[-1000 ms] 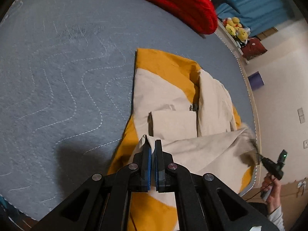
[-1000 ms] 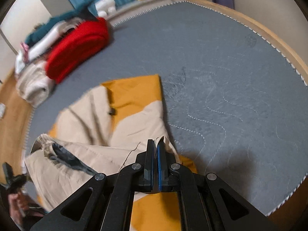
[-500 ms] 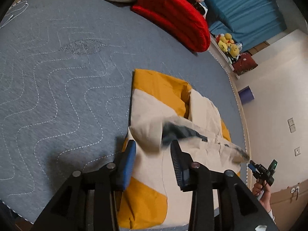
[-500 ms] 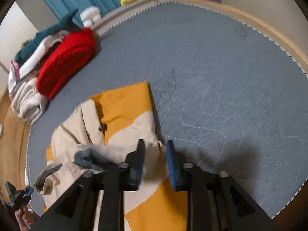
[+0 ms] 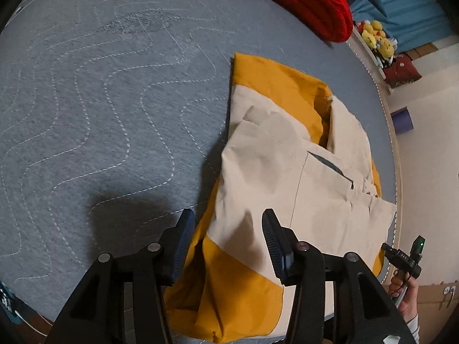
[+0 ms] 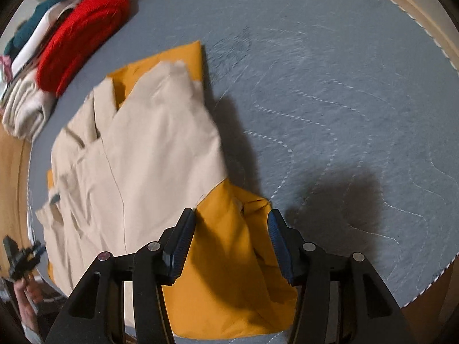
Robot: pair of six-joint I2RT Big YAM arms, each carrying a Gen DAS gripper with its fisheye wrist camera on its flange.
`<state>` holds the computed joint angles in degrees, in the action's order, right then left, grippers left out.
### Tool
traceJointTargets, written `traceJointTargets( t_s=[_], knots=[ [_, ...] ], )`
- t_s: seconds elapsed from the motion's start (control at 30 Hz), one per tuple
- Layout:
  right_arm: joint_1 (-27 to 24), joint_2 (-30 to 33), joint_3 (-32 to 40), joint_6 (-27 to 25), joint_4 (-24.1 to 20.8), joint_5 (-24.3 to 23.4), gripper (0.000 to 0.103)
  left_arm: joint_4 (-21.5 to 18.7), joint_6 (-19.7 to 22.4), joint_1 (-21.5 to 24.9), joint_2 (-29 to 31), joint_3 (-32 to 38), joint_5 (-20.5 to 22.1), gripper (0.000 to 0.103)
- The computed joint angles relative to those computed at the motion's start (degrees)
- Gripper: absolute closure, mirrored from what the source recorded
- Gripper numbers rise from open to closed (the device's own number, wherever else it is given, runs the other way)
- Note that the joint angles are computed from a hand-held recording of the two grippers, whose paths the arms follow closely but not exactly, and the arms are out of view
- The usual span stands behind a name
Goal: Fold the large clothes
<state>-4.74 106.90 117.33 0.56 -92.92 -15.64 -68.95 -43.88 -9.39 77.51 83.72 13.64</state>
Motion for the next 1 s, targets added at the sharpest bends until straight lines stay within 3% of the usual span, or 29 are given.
traceJointTargets(
  t_s=[0.1,0.17,0.2,0.3,0.33,0.37,0.47,0.63,0.77,0.9,1.0],
  knots=[
    [0.83,0.00,-0.29,-2.41,-0.28,1.06,0.050,-1.89,2.06,-1.03,1.55,1.63,-0.88,0.058],
    [1.45,-0.72,-1.17,-3.96,0.30,1.89,0.061,-3.35,3.16,-1.87,2.31,2.71,-2.34,0.059],
    [1.67,-1.02,-1.36,-4.53,0.43,2.37,0.074,-3.27,3.50,-1.76,2.47,2.76,-2.29,0.060],
    [2.11,-2.13,-2.36,-5.52,1.55,2.85,0.093,-3.14,3.77,-1.89,2.56,2.74,-1.99,0.076],
    [2.25,-2.79,-2.81,-5.98,2.35,2.72,0.096,-3.33,4.07,-1.94,2.62,2.77,-1.89,0.086],
    [2.50,-3.75,-3.50,-6.50,3.56,3.11,0.096,-3.27,4.22,-1.95,2.64,2.79,-1.63,0.093],
    [2.93,-6.41,-5.16,-7.73,6.52,3.38,0.099,-2.66,4.76,-2.50,2.28,3.18,-2.74,0.098],
    [2.78,-8.44,-4.91,-5.38,10.12,1.29,0.099,-0.19,4.78,-3.44,0.48,3.56,-6.51,0.101],
    [2.73,-10.81,-5.90,-4.04,15.80,0.67,0.100,3.42,4.20,-3.37,-1.63,2.98,-9.96,0.102],
    [3.97,-12.44,-6.76,-3.16,22.14,2.84,0.100,6.66,4.03,-3.62,-2.06,3.23,-13.67,0.102],
    [5.29,-11.69,-6.00,-2.11,24.34,5.50,0.100,8.42,5.16,-4.40,-1.20,4.45,-17.18,0.102]
  ],
)
